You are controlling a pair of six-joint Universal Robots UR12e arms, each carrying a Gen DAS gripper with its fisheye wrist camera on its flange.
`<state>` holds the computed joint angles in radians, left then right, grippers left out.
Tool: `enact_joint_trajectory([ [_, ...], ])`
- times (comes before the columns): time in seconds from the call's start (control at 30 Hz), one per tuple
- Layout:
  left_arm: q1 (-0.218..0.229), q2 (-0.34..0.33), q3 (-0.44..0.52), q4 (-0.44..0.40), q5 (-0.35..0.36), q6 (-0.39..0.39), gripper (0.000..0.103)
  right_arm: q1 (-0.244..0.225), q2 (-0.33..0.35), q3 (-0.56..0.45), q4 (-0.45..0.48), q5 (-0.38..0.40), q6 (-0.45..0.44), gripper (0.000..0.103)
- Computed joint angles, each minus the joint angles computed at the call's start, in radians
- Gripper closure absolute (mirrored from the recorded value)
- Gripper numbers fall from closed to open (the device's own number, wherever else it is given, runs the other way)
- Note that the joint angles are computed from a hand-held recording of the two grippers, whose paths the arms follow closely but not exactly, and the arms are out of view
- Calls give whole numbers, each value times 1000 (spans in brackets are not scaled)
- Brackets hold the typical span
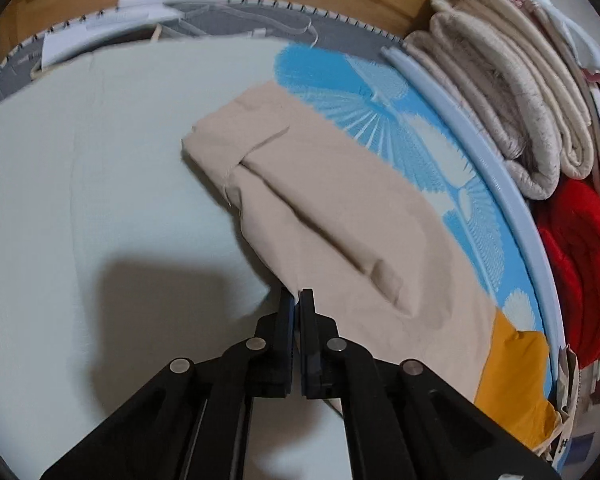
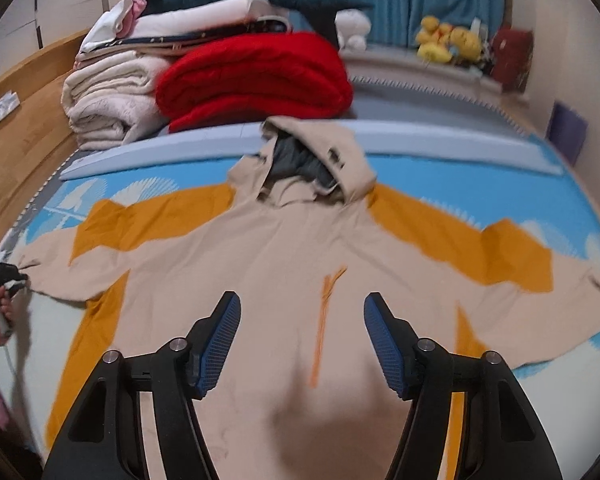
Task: Fold large clothes
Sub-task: 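Carry the sleeve across the jacket front with the left gripper and release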
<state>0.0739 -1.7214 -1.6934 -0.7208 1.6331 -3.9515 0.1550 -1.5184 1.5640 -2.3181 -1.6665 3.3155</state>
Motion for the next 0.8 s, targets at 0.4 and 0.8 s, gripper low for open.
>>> enact_joint_trajectory([
  [0.4,-288,-67,259,190,-7,447,103,-1,-20,-6,51,42,22,50],
  [0.8,-483,-191,420,-238,-380,588,96,0,-85,58,37,-4,102,72],
])
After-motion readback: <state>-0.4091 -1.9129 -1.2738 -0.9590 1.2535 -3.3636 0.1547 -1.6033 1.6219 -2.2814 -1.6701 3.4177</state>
